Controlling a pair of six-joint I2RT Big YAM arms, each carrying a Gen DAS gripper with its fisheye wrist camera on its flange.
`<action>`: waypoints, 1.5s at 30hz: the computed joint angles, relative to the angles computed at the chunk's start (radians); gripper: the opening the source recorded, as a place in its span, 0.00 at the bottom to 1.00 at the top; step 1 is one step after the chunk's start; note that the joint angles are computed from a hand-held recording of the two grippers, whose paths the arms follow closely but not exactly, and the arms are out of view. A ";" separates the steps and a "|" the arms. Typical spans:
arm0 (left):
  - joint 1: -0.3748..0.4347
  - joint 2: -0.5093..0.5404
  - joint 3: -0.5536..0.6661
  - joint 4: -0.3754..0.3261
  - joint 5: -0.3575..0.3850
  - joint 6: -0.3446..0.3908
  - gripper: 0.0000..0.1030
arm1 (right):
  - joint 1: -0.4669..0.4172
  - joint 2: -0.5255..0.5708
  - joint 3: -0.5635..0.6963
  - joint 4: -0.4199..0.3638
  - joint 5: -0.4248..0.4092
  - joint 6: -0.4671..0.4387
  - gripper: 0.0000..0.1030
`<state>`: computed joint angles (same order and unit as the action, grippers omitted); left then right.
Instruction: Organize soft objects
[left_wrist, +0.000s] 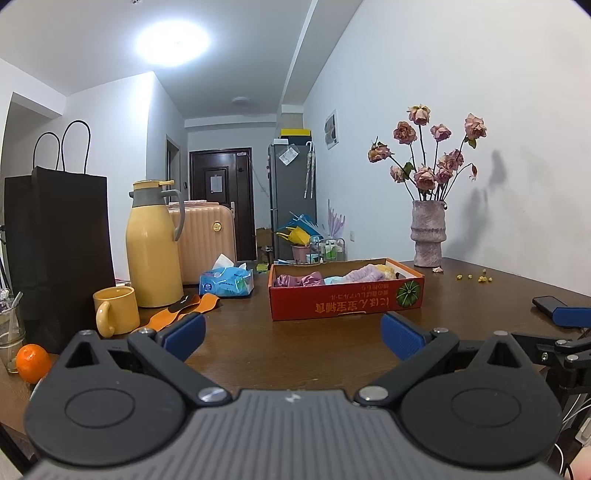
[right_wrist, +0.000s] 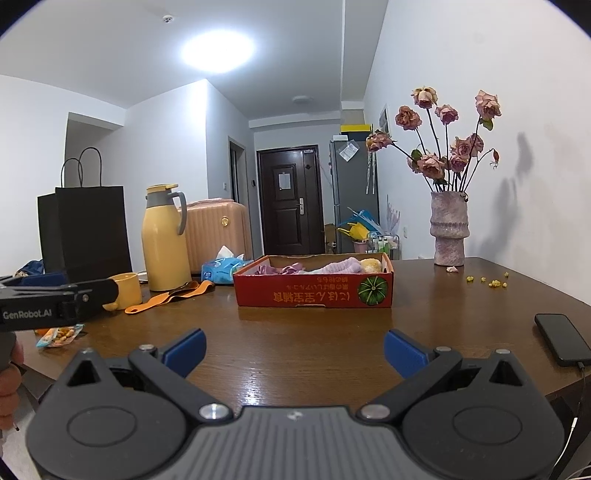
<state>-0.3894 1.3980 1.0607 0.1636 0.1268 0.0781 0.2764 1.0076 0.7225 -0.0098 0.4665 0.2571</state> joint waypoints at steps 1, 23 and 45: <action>0.000 0.000 -0.001 0.001 0.000 0.000 1.00 | 0.000 0.001 0.000 -0.001 0.000 0.000 1.00; -0.002 0.000 -0.001 0.002 0.002 0.004 1.00 | 0.002 -0.007 -0.013 0.028 0.012 0.000 1.00; 0.004 0.000 -0.007 0.017 0.008 0.008 1.00 | -0.002 -0.010 -0.013 0.026 0.011 0.012 1.00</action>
